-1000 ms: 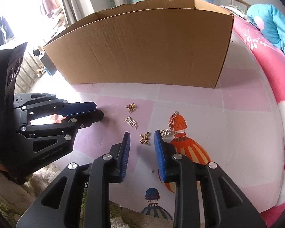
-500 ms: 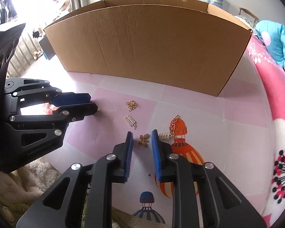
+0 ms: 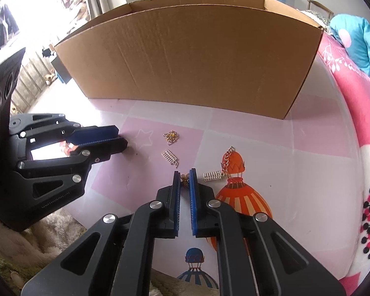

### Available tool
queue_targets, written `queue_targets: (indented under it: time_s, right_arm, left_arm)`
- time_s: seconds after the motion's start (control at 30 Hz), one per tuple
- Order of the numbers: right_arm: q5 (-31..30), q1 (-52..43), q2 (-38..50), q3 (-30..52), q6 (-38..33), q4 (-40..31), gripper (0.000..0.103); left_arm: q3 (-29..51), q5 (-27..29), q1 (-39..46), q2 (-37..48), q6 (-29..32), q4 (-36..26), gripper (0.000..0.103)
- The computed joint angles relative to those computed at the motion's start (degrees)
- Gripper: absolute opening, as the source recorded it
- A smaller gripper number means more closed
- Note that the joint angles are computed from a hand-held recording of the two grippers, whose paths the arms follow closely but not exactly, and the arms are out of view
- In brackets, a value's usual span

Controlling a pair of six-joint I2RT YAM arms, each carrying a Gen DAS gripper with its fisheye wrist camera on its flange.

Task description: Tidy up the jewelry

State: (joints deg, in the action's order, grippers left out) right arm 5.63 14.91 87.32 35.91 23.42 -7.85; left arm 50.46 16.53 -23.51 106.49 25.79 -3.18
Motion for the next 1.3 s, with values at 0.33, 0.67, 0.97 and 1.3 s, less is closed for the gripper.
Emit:
queue_targets:
  time_s: [0.33,0.67,0.97,1.3]
  right_arm:
    - [-1.0,-1.2,-8.2,-3.8,0.0,-0.6,0.007]
    - [-0.4,-0.7,-12.6,-6.8,1.4,-0.6,0.007]
    - [-0.8,-0.8,-17.2,-9.2,2.3,-1.1,0.007]
    - [0.1,-0.3,-18.5,-9.2,3.4,-1.2,0.007]
  left_arm:
    - [-0.8,-0.5,-0.3,-0.3,1.0,1.2,0.016]
    - [-0.5,-2.4,-0.9,-1.2,1.8,0.7,0.006]
    - [4.6,0.3,1.6,1.1,3.2,-7.6,0.031]
    - [5.3,-0.6,1.3,1.5,6.9,-8.9,0.012]
